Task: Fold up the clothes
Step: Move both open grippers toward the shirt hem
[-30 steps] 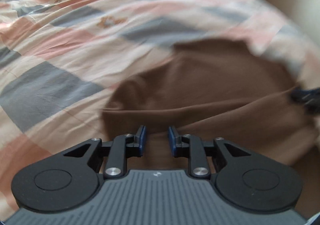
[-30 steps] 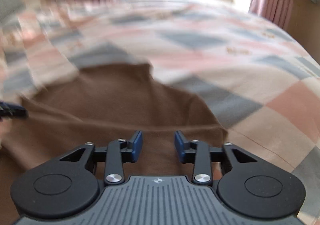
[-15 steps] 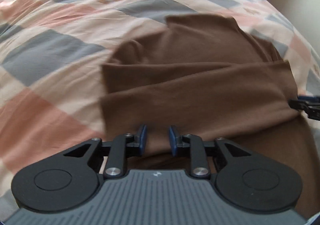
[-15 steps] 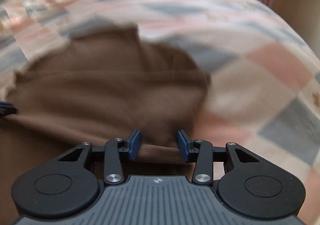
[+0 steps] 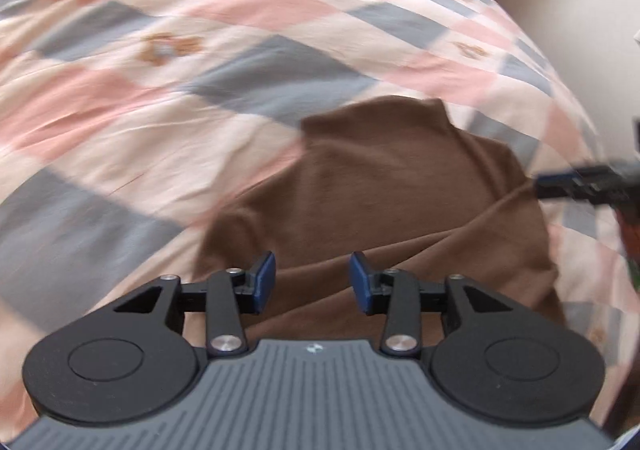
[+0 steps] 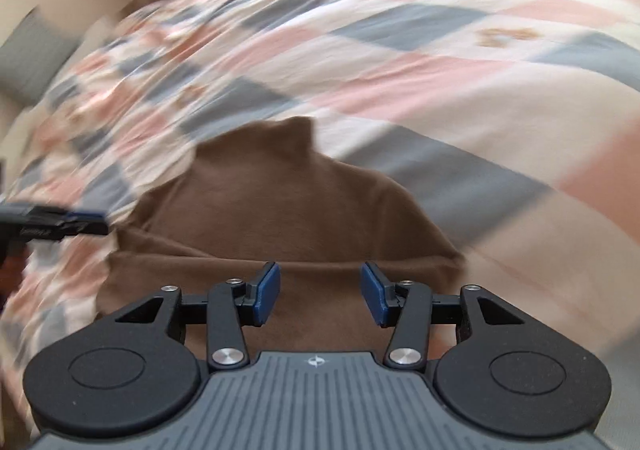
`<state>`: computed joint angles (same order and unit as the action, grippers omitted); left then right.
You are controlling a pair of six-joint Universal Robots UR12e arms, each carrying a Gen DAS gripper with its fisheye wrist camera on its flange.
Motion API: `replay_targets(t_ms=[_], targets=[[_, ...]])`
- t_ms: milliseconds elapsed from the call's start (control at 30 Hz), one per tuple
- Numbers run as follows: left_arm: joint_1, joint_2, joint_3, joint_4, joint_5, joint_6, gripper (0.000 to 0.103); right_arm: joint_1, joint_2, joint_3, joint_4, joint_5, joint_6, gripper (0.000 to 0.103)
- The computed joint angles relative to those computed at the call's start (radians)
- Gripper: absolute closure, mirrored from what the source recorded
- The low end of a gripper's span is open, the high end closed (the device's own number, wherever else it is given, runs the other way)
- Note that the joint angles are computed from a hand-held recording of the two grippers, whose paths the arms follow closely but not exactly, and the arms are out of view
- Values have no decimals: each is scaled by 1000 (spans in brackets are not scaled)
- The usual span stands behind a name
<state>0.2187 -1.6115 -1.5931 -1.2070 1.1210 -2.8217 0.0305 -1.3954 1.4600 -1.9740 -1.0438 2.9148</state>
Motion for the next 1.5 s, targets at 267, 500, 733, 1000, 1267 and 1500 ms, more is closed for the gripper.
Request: replay_targets(t_ms=[267, 500, 733, 1000, 1267, 1500], targets=[[10, -133, 86, 8, -111, -150, 60, -11, 142, -138, -1, 86, 11, 54], [-16, -207, 130, 42, -150, -156, 48, 13, 216, -185, -13, 161, 58, 54], [-36, -153, 38, 252, -126, 25, 97, 48, 184, -98, -217, 114, 43, 94], [-32, 48, -191, 449, -123, 275, 96, 58, -15, 151, -549, 58, -173, 95], [-50, 163, -313, 406, 5, 412, 90, 129, -150, 291, -385, -174, -601, 89], [-3, 135, -249, 419, -135, 248, 84, 86, -153, 237, -336, -85, -277, 63]])
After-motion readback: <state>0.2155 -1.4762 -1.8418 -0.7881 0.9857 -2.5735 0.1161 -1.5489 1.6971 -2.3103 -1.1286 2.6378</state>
